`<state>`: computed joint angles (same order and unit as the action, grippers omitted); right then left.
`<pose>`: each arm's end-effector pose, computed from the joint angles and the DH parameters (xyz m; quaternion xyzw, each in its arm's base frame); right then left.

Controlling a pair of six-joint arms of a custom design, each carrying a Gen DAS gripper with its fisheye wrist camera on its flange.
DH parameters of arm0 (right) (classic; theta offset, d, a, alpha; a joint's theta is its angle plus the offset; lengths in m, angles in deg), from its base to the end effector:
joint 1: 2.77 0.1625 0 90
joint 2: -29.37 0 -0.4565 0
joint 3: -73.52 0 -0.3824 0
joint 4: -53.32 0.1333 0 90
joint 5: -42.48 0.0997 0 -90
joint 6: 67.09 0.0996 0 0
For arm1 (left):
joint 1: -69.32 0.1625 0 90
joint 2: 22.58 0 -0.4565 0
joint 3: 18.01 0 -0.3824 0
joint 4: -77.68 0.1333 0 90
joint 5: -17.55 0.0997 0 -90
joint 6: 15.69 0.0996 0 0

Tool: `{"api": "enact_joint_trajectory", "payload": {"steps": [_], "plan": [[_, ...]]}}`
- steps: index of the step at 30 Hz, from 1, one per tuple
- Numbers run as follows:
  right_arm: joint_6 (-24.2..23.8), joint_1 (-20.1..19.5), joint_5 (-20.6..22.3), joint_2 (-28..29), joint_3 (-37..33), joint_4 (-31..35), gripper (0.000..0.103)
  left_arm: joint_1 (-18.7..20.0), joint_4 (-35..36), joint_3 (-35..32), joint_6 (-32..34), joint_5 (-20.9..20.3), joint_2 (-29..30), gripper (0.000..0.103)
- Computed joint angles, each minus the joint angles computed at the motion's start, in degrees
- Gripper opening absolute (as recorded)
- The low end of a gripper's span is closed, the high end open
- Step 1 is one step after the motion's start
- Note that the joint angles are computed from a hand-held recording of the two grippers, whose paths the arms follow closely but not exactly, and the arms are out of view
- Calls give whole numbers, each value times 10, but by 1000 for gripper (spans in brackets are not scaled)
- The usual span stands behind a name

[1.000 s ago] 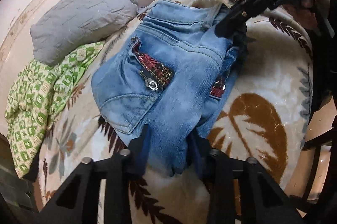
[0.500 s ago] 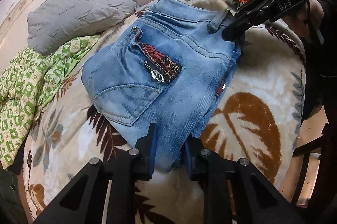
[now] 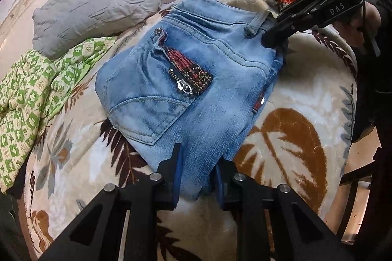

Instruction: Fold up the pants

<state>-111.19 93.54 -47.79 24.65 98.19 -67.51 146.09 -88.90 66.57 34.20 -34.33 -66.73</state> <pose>0.2344 -0.9109 -0.0094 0.4237 -0.9008 0.0889 0.0329 0.0190 -0.7702 0.2280 0.3840 0.8187 -0.1807 0.3869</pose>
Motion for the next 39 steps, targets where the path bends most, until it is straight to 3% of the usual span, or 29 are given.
{"api": "enact_joint_trajectory", "payload": {"steps": [3, 6, 7, 8, 9, 10, 11, 12, 15, 18, 22, 24, 27, 31, 34, 36, 37, 39], "plan": [[1, 0, -1, -2, 7, -9, 26, 1, -2, -2, -6, 0, 1, 24], [4, 0, -2, -6, 19, -24, 31, -1, -24, 0, -11, 14, 7, 35], [4, -2, 6, -9, 27, -31, 39, -2, -45, 3, -8, 25, 10, 55], [7, -3, 9, -10, 29, -30, 45, -5, -68, 0, -18, 54, 18, 68], [15, -2, 5, -11, 33, -34, 63, -7, -67, -7, -44, 73, 22, 95], [30, 0, -9, -15, 43, -47, 89, -5, -41, -14, -87, 86, 21, 103], [39, 2, -24, -17, 50, -60, 100, -3, 8, -21, -128, 85, 15, 103], [48, 4, -37, -20, 53, -65, 103, -1, 36, -22, -169, 71, 7, 103], [79, 6, -29, -34, 54, -35, 103, -14, -7, 2, -196, 65, -11, 103], [111, 12, -12, -89, 138, -106, 103, -39, -83, 24, -246, 80, -27, 103], [161, 44, -84, -159, 265, -281, 103, -79, -126, 50, -365, 103, -56, 103], [172, 60, -136, -176, 304, -349, 103, -99, -183, 68, -370, 128, -59, 103], [134, 89, -238, -190, 364, -490, 103, -127, -277, 84, -343, 176, -45, 103], [105, 106, -306, -195, 424, -614, 103, -152, -319, 117, -338, 221, -30, 103], [149, 103, -316, -220, 513, -676, 103, -174, -378, 166, -346, 270, -21, 103], [160, 99, -303, -238, 554, -675, 103, -179, -368, 208, -384, 233, -43, 103], [142, 99, -303, -244, 567, -675, 103, -179, -358, 219, -390, 214, -54, 103], [112, 103, -311, -246, 578, -714, 103, -183, -381, 225, -374, 222, -57, 103]]}}
